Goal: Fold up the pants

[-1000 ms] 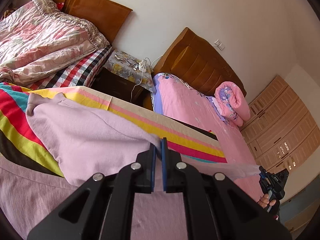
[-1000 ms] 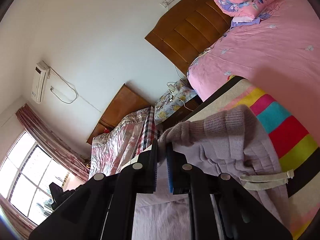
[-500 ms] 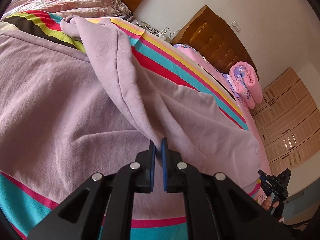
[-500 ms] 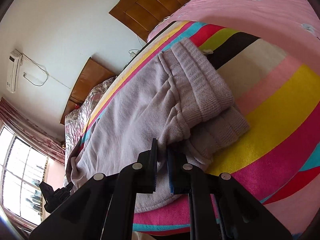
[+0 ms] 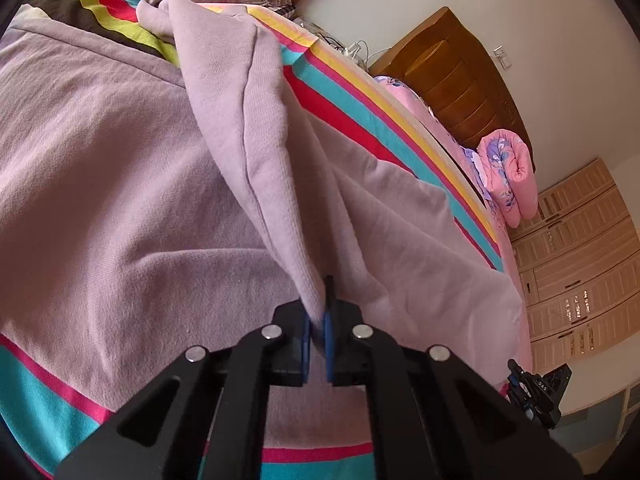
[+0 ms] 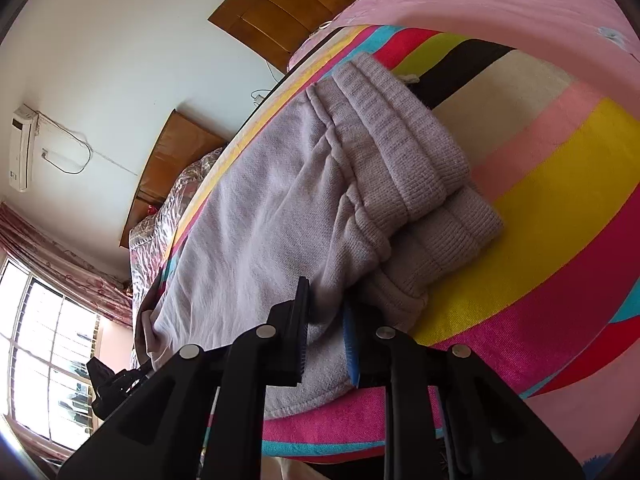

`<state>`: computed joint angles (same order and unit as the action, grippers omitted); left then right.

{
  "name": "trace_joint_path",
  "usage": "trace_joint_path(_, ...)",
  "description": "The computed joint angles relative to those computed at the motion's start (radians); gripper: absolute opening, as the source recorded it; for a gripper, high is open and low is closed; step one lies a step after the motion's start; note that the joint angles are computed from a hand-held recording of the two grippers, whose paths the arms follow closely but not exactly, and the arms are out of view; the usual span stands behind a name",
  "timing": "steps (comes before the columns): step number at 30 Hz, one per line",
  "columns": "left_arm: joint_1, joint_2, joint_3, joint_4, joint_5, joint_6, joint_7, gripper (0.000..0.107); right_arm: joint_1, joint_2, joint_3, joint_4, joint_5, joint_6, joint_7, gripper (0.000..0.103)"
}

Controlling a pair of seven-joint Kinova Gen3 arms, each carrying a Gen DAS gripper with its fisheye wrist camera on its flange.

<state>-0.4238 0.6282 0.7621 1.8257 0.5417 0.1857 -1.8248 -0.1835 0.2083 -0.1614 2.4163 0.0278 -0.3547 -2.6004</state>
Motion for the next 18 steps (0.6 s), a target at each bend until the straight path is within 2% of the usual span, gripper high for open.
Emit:
trace_joint_path(2, -0.046, -0.011, 0.085, 0.005, -0.027, -0.066, -0.041, 0.005, -0.004, -0.035, 0.005, -0.034, -0.042, 0.037, 0.067, 0.011)
trace_joint_path(5, -0.079, -0.138, 0.155, 0.042, -0.094, -0.187, -0.095, 0.005, -0.112, -0.117, 0.098, -0.048, -0.11, 0.027, 0.189, 0.011)
trace_joint_path(7, -0.066, -0.23, 0.126, 0.085, -0.113, -0.22, -0.095, 0.005, -0.122, -0.148, 0.097, -0.044, -0.096, 0.04, 0.222, 0.011)
trace_joint_path(9, -0.009, -0.267, 0.038, 0.13, -0.15, -0.188, -0.032, 0.005, -0.068, -0.128, 0.027, -0.033, -0.088, 0.079, 0.189, 0.011)
trace_joint_path(11, 0.038, -0.23, -0.044, 0.153, -0.169, -0.117, 0.035, 0.005, 0.016, -0.065, -0.062, 0.0, -0.052, 0.07, 0.108, 0.011)
trace_joint_path(13, 0.058, -0.184, -0.076, 0.186, -0.175, -0.101, 0.088, 0.006, 0.062, -0.013, -0.109, 0.04, -0.051, 0.01, 0.057, 0.009)
trace_joint_path(15, 0.098, -0.167, -0.109, 0.203, -0.218, -0.14, 0.152, 0.006, 0.048, -0.017, -0.098, 0.044, -0.079, -0.002, 0.069, 0.009)
trace_joint_path(18, 0.061, -0.162, -0.065, 0.208, -0.219, -0.164, 0.168, 0.005, -0.078, -0.065, 0.015, 0.011, -0.153, 0.07, 0.17, 0.009)
